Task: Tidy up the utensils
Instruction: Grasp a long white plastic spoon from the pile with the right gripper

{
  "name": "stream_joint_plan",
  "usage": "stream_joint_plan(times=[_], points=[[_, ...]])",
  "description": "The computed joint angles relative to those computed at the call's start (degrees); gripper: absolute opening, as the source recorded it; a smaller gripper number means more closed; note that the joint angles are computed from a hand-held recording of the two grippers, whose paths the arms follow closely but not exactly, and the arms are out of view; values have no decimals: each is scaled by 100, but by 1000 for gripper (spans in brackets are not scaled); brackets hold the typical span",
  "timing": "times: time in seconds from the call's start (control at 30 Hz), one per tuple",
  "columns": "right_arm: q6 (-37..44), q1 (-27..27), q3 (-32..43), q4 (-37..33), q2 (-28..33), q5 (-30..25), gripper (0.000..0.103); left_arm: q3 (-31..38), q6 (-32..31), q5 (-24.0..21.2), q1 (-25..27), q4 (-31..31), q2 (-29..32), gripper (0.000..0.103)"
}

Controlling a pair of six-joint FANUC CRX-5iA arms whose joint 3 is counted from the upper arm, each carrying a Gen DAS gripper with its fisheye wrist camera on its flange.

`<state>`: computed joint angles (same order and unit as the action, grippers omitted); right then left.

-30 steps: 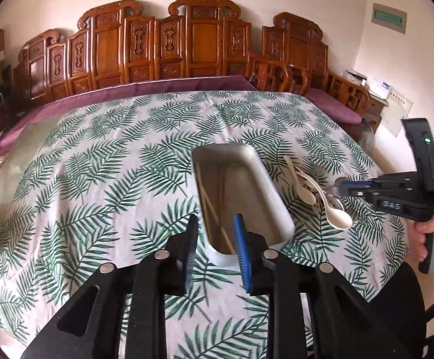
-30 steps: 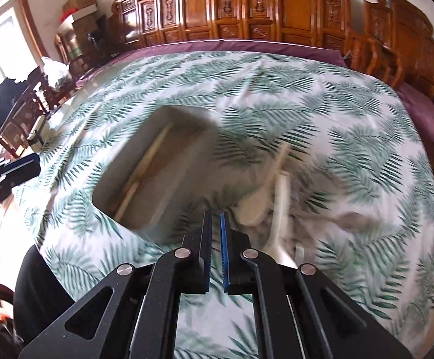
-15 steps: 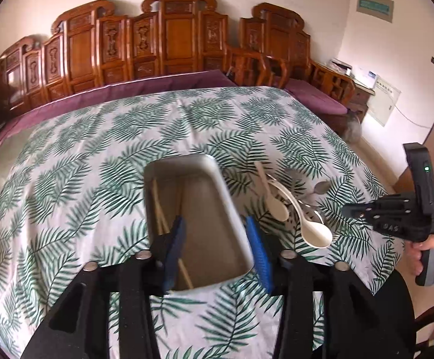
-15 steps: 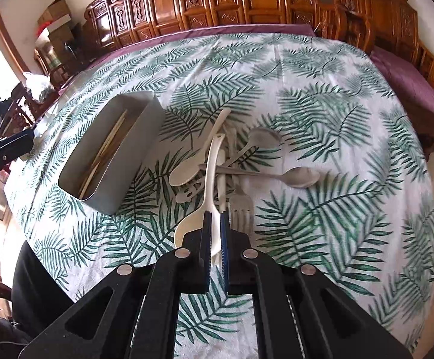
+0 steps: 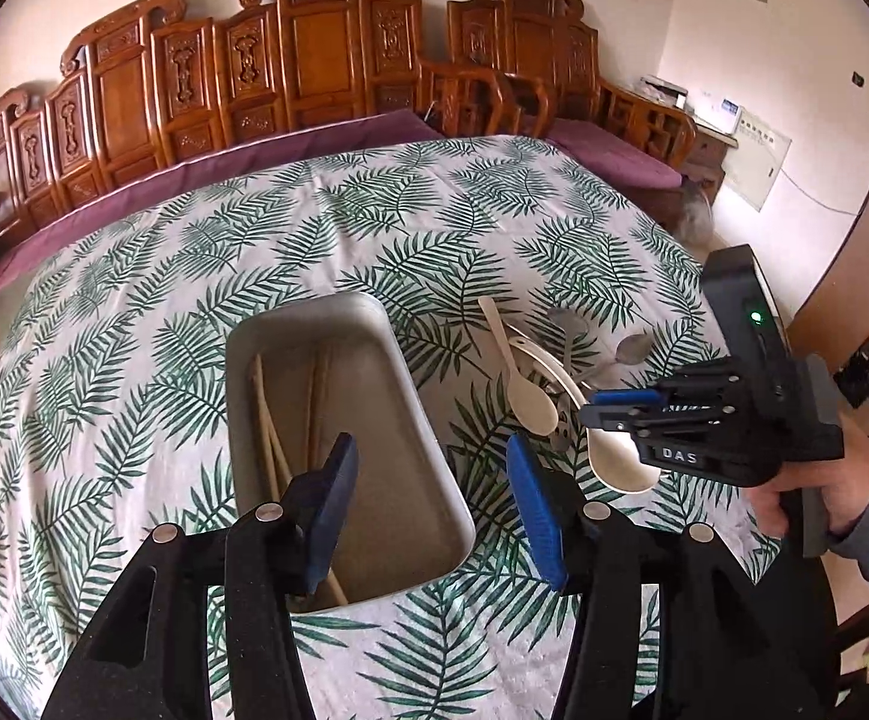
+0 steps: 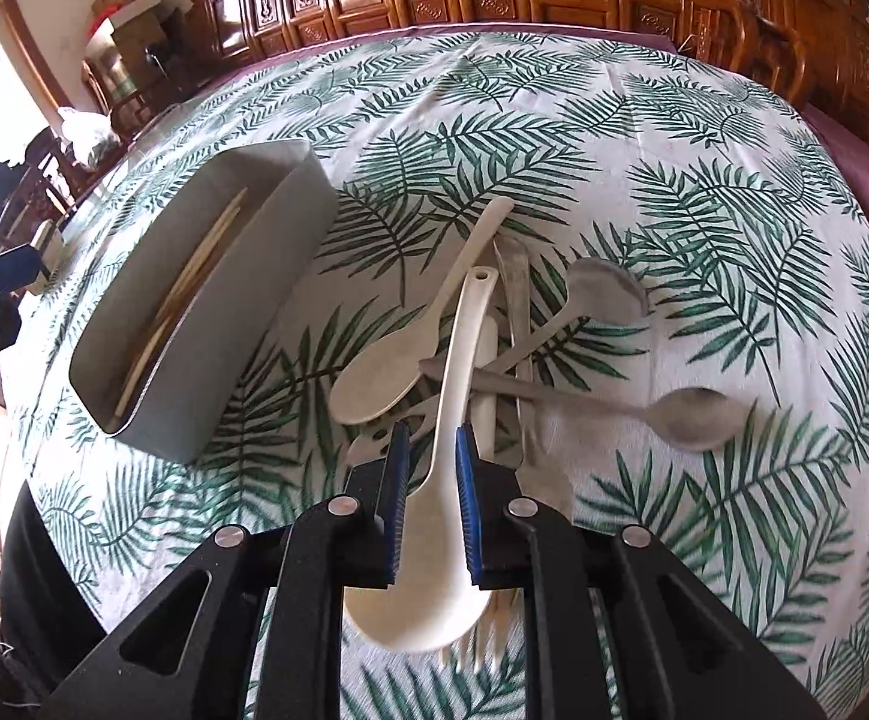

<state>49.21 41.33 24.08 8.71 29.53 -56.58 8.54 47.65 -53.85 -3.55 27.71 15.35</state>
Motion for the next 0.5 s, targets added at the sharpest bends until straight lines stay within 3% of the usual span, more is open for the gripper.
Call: stream_joint_plan(times=[0.5], points=[[468, -106, 619, -125, 478, -360, 16, 179, 19, -36, -188, 116, 256, 49]])
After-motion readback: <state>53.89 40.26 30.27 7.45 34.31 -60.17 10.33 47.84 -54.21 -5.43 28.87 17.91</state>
